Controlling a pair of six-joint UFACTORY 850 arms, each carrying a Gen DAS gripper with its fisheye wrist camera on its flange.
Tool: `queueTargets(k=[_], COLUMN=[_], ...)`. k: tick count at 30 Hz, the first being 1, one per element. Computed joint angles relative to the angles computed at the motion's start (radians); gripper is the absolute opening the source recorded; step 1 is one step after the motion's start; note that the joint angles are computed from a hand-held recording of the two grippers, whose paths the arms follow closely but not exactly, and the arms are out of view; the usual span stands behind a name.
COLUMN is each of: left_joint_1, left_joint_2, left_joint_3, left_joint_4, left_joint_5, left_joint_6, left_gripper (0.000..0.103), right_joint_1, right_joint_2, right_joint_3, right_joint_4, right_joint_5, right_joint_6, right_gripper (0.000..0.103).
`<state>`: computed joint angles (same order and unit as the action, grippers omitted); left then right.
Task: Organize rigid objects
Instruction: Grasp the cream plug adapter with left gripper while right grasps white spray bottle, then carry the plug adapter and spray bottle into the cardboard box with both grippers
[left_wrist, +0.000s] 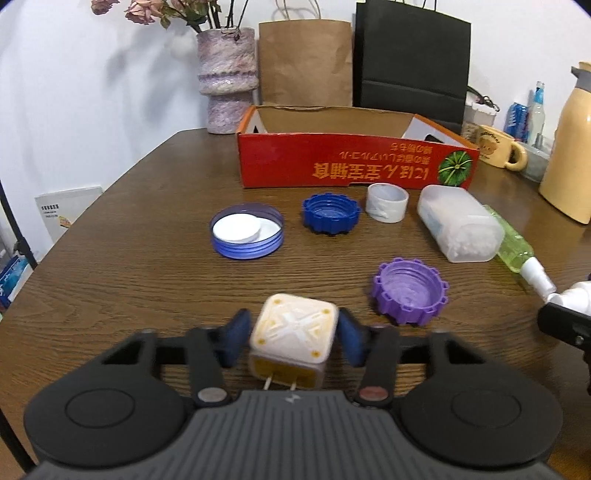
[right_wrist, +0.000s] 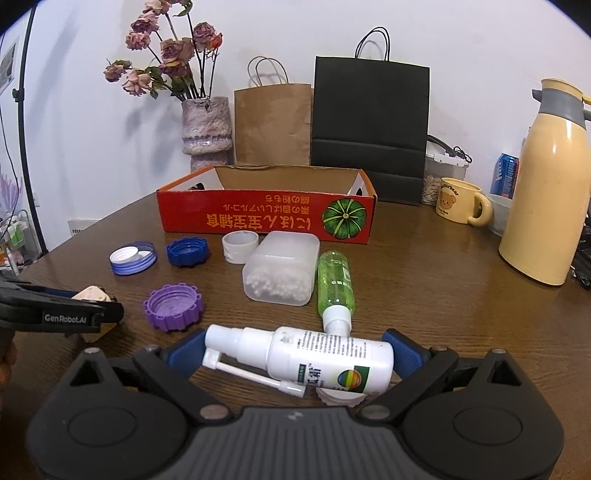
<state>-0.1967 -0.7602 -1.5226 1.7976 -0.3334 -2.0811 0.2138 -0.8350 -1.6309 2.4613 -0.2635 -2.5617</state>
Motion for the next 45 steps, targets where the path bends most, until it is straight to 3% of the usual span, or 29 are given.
queueTargets(k=[29, 45], left_joint_1=[-0.002, -0.002], left_joint_2=[0.026, 0.025], left_joint_3=[0.012, -0.047], left_joint_4=[0.055, 0.088], left_joint_5=[-0.038, -0.056], left_joint_6=[-0.053, -0.068], left_gripper=[0.04, 0.04], right_joint_1=[0.003, 0.005], right_joint_2=[0.005, -0.031], right_joint_3=[-0.018, -0.112], right_joint_4=[-0.014, -0.063], right_joint_5=[-0.034, -0.035], right_joint_6=[0.013, 0.066], right_gripper=[0.1, 0.1])
